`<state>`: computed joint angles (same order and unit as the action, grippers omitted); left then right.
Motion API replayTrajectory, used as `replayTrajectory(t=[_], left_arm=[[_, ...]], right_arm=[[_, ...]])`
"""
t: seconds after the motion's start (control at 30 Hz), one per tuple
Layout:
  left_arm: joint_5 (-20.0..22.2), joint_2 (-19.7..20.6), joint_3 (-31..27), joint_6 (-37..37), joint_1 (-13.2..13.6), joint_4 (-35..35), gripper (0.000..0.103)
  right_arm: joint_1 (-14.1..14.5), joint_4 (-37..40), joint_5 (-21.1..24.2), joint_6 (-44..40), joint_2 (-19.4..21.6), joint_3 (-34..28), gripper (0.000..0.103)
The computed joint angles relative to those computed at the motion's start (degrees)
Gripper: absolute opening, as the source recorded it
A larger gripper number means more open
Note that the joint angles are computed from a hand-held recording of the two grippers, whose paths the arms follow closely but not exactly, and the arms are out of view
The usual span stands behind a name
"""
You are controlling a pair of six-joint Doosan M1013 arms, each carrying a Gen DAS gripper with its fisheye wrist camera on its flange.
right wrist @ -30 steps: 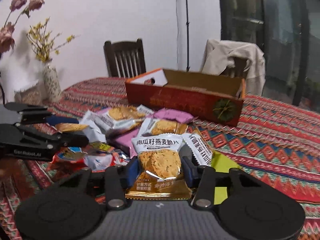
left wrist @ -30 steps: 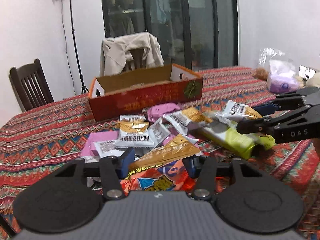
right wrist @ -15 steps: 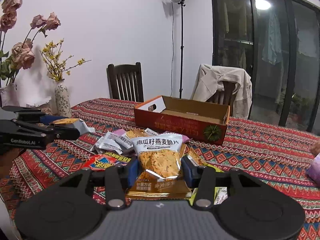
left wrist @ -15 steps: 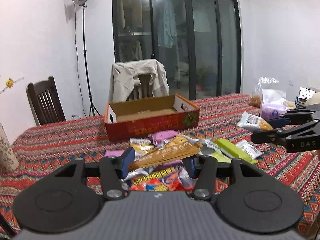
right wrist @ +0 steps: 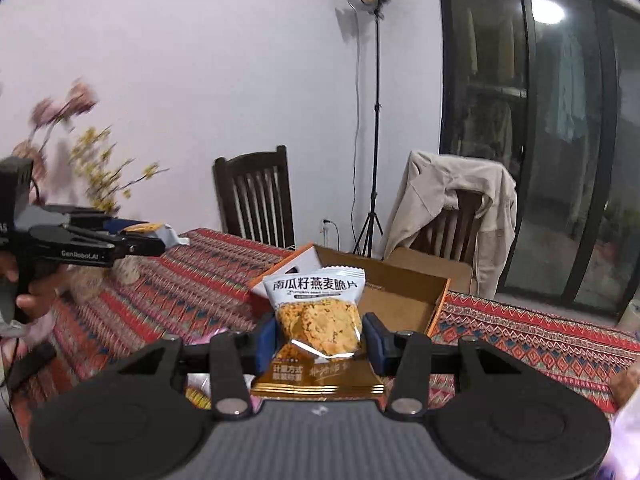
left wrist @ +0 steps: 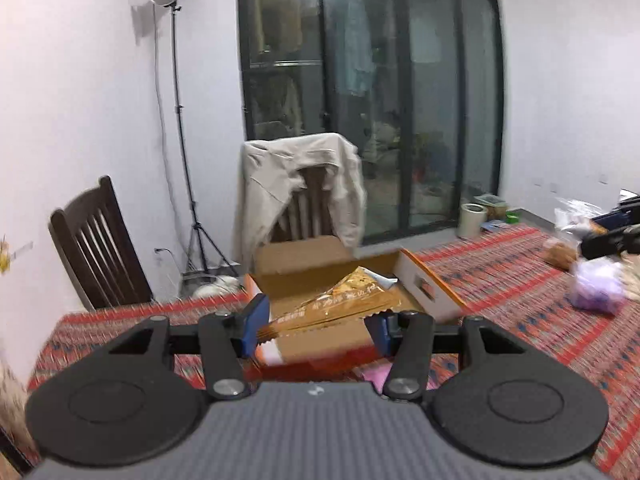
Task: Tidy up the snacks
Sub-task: 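Carry the gold packet with left tool while right tool carries the cracker packet over the box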
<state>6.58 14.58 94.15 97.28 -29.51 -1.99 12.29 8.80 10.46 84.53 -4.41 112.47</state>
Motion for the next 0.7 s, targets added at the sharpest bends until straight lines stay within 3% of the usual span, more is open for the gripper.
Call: replayTrajectory(t=[0.07,0.17,0.27,0.43,0.53,0.7], left_arm=[[1.79,3.22,-4.84,-8.42,0.38,8.99,0.053],[5.77,8.4,-12.39,-4.78,1.22,4.26,0.053],[9.29,13.98,-19.72,-4.83,1.67,3.98,0.053],[14.25,23.79,-31.25,0.3,2.52,-2.27,0.053],[19.06,29.55,-37.8,-3.71,2.42,1.44,0.053],[22.01,35.68,-43.67,-8.54,1.91,8.51,0.054]], right_arm=[[-2.49,6.25,3.96,-5.38,3.1,-4.95,0.045],[-4.3,1.41,8.61,-0.56,8.68,-12.55,0.045],[-5.13,-3.04,13.22,4.03,15.34,-20.36,0.045],[-5.19,-14.75,19.55,15.05,27.63,-31.76,0.046],[-4.74,-22.02,22.86,21.84,33.73,-35.99,0.046],[-2.88,-36.79,27.5,29.5,40.68,-40.0,0.046]])
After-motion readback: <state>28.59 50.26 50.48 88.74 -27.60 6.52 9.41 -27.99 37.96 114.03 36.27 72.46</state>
